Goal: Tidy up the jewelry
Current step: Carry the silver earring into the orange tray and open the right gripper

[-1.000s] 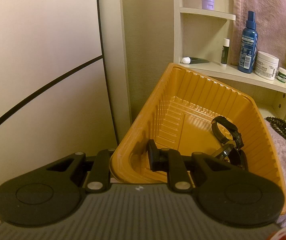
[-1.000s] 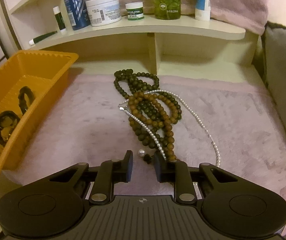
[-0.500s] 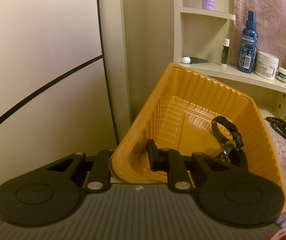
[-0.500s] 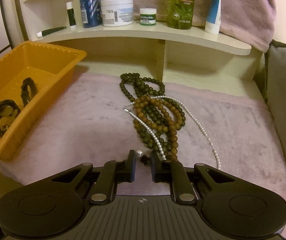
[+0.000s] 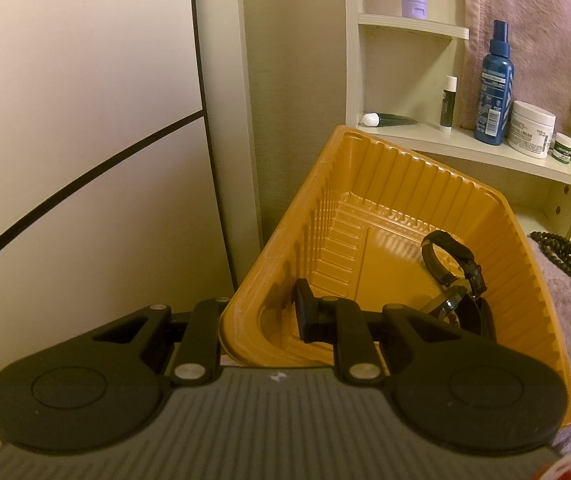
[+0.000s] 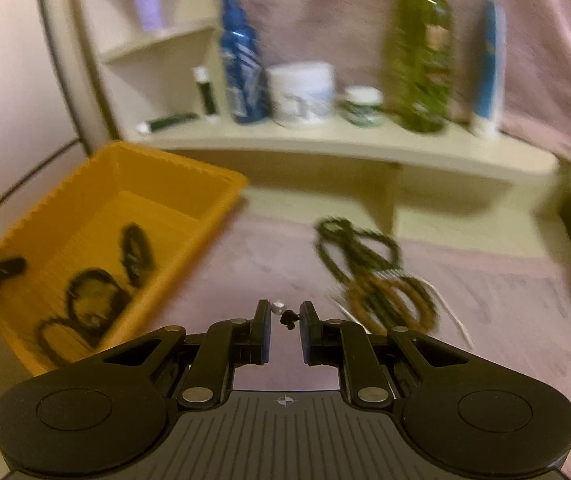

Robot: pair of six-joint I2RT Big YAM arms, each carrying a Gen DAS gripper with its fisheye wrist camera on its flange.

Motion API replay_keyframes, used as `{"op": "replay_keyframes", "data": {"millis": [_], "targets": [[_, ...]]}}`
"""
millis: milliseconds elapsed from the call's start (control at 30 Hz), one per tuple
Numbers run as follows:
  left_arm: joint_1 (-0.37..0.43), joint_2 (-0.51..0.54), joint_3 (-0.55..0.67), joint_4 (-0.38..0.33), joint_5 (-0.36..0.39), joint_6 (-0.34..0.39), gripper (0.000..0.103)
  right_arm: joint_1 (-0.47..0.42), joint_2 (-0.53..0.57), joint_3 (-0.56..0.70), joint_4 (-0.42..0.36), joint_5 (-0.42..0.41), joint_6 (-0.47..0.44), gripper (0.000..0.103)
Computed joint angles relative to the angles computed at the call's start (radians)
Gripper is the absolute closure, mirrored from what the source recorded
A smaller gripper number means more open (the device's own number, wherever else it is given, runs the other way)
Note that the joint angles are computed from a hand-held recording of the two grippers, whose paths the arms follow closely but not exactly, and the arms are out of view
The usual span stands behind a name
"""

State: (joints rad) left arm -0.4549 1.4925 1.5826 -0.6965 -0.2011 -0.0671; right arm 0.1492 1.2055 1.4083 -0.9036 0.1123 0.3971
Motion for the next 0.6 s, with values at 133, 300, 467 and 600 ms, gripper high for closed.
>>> {"op": "replay_keyframes", "data": {"millis": [133, 300, 467, 600], "targets": [[-0.001, 0.0, 0.0, -0.001, -0.001, 0.0, 0.086, -0.003, 0.043, 0.044, 0.053, -0.101, -0.023, 0.088], [-0.003, 0.001, 0.003, -0.006, -0.001, -0.001, 0.086, 0.006, 0.098, 0.089, 0.114, -0.223, -0.034, 0.088], [0.0, 0.004, 0.007, -0.01, 0.001, -0.002, 0.086, 0.017, 0.176, 0.145, 0.163, -0.306, -0.032, 0.088], [0.0, 0.004, 0.008, -0.012, 0.002, -0.002, 0.086, 0.034, 0.238, 0.194, 0.174, -0.34, -0.042, 0.088]]}}
